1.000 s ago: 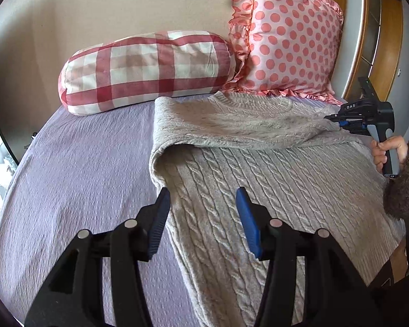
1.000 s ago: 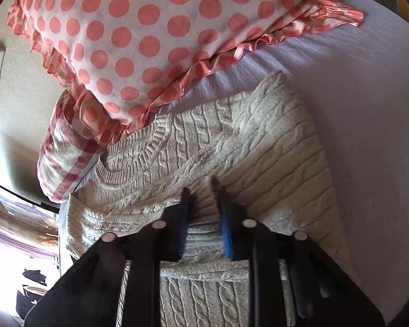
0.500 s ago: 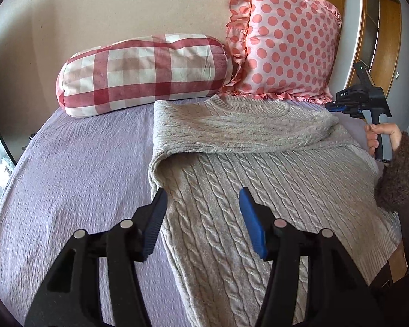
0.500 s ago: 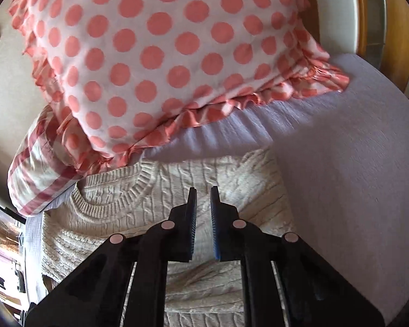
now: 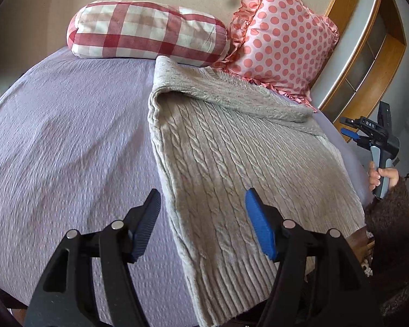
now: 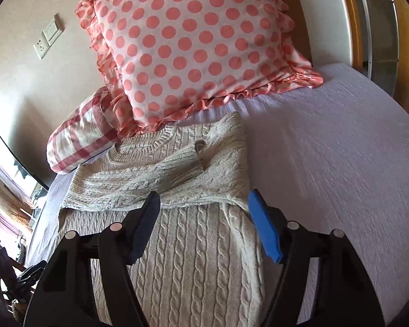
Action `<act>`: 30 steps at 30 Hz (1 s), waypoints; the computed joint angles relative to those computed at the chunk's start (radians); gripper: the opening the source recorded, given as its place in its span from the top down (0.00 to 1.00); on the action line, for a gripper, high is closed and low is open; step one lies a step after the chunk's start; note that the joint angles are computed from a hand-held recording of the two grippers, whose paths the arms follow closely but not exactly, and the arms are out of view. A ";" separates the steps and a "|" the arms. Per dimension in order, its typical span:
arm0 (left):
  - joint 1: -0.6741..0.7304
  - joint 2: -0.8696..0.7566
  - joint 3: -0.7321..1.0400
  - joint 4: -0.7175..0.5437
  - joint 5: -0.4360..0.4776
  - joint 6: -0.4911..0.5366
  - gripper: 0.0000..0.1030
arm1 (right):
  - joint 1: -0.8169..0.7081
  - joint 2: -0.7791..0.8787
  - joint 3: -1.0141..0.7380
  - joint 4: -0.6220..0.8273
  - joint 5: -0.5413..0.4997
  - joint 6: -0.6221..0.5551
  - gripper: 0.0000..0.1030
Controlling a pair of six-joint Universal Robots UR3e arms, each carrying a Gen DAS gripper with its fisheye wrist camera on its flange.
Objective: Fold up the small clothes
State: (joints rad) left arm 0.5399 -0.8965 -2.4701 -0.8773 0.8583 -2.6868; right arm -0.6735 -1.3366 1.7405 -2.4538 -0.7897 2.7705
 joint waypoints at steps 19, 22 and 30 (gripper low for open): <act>0.166 0.286 -0.019 -0.418 -0.099 0.185 0.32 | 0.105 0.170 -0.167 -0.001 -0.104 0.154 0.89; 0.183 0.283 -0.004 -0.504 -0.130 0.238 0.29 | 0.094 0.103 -0.131 0.113 -0.165 0.097 0.80; 0.254 0.394 0.024 -0.794 -0.136 0.403 0.22 | -0.248 -0.394 0.326 0.387 0.003 -0.305 0.33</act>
State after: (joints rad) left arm 0.7939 -0.5023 -2.4457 -1.6708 0.7220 -2.2837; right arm -0.9217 -1.7309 2.0666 -2.0669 -0.7862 2.4654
